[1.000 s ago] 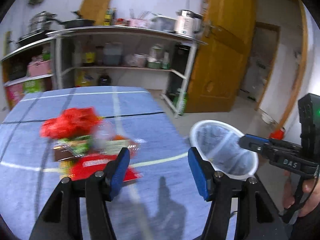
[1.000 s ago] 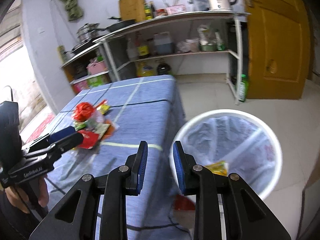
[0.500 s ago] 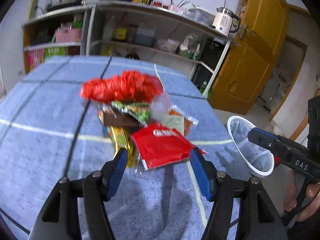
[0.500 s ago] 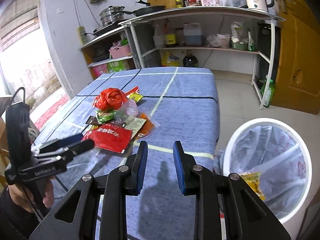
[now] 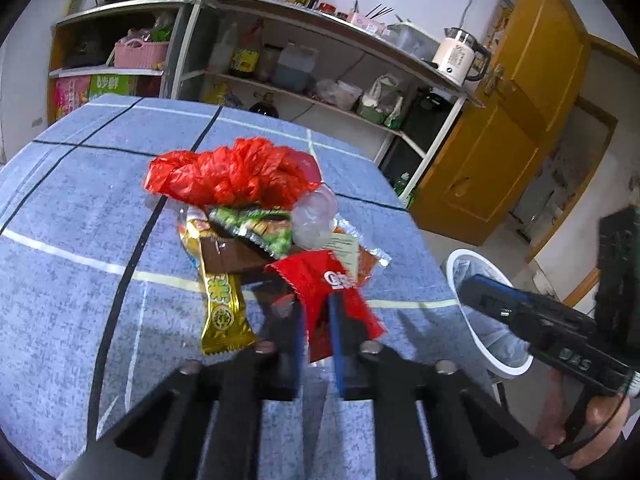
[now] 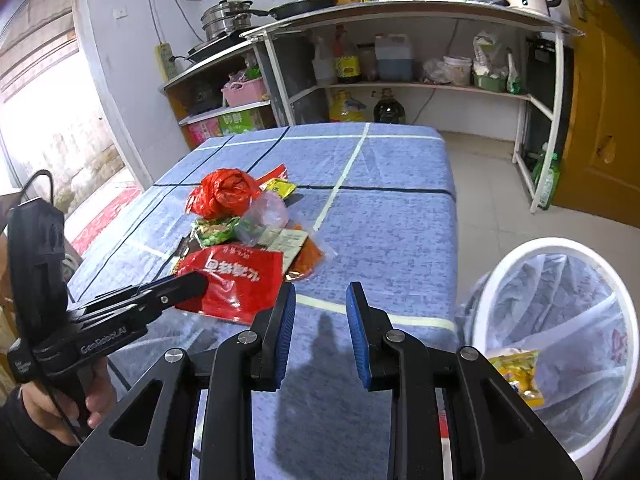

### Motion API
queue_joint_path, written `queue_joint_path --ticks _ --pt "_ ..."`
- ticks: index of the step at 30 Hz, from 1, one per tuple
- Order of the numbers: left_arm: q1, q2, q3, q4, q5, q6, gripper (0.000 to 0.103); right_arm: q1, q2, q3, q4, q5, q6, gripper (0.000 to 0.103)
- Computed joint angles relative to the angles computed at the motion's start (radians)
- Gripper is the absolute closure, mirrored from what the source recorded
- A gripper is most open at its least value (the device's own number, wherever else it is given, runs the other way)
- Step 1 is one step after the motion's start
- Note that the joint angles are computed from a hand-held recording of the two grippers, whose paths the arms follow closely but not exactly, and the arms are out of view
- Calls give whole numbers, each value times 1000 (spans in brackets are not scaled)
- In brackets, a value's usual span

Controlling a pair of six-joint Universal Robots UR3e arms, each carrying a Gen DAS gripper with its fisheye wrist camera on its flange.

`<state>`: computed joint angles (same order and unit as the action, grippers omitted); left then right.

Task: Collect trash
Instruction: 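Grasp the red wrapper with the left tool while the right grasps the clear cup, then carry the red wrapper and clear cup over the wastebasket and release both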

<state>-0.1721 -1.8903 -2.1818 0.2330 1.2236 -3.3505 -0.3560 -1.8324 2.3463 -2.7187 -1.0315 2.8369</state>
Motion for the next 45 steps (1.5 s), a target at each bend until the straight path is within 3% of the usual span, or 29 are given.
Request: queue_joint_path --ticks 6,11,17,22,26,31,36,38,45 --pt "47 111 -133 64 -60 67 102 67 94 -49 -46 -22 43 76" --pt "166 259 -247 75 -152 91 102 143 196 -134 -88 -43 120 76" --pt "295 351 -323 57 -242 118 102 253 351 -282 -119 -129 209 76" --pt "365 378 -361 39 -296 153 102 333 487 -431 -105 -230 215 76" --pt "407 391 -388 30 -329 175 102 369 587 -551 -63 -271 196 65" --pt "431 400 -403 21 -351 194 102 384 657 -628 -24 -286 190 62" --pt "445 397 -413 12 -365 214 102 387 681 -642 -38 -290 187 62" --pt "441 395 -412 8 -364 218 102 391 679 -636 -48 -290 181 75" --pt "395 392 -395 16 -339 194 102 376 587 -536 -101 -270 189 75"
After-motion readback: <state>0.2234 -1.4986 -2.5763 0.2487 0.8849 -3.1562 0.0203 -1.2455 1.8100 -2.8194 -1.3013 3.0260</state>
